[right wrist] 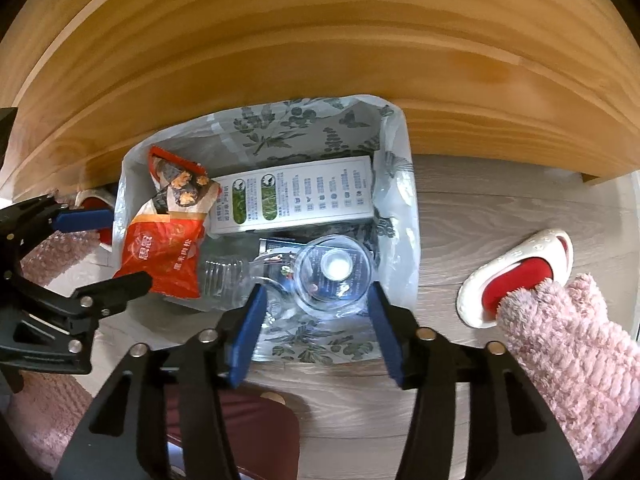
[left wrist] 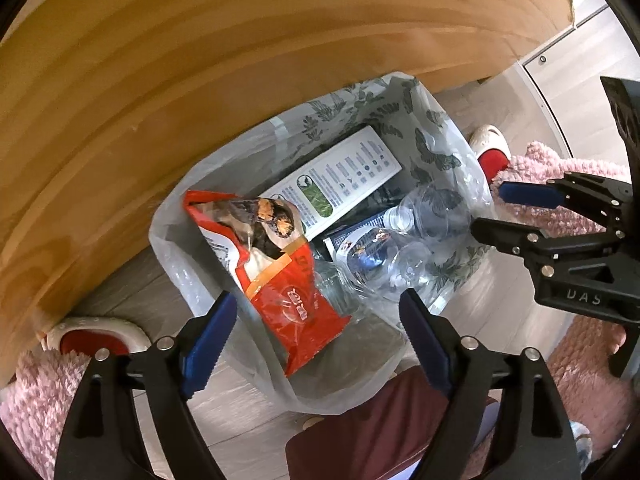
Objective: Collect trash
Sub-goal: 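Lower the clear bottle into the bin and open the right tool, then raise both open tools from the bin back up toward the bed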
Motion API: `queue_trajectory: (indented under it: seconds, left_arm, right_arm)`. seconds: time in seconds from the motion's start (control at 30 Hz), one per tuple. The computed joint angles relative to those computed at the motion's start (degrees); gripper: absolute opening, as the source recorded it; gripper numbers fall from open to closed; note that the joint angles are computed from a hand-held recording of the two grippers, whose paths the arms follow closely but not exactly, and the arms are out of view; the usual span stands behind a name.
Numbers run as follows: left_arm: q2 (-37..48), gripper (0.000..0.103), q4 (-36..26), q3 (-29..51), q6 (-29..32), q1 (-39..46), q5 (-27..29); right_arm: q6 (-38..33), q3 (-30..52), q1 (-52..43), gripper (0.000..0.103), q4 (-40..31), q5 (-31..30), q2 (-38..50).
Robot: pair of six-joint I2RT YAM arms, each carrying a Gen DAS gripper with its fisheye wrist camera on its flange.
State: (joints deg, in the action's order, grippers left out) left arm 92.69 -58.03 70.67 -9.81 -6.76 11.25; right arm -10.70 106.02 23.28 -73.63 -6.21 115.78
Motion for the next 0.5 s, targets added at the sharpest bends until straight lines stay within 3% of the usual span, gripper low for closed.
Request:
queue_trajectory:
  seconds: [0.13,0.27,0.5]
  left_arm:
    - [-0.6,0.088,-0.4,0.1,-0.5,-0.3,-0.6]
    - [-1.7,0.095,-0.6,-0.2,-1.5,-0.5,-1.6]
    - [-4.0,0.095,-0.8,-1.1,-3.6,0.8,-3.0]
  right_arm:
    - [0.1,0.1,-0.3,0.069,-0.4,0.0,-0.2]
    - [-0.4,-0.8,0.3,0.087,0.4,1.1,-1.1]
    - [0.0,-2.4,0.5,0.091,2.3,4.3,-2.8]
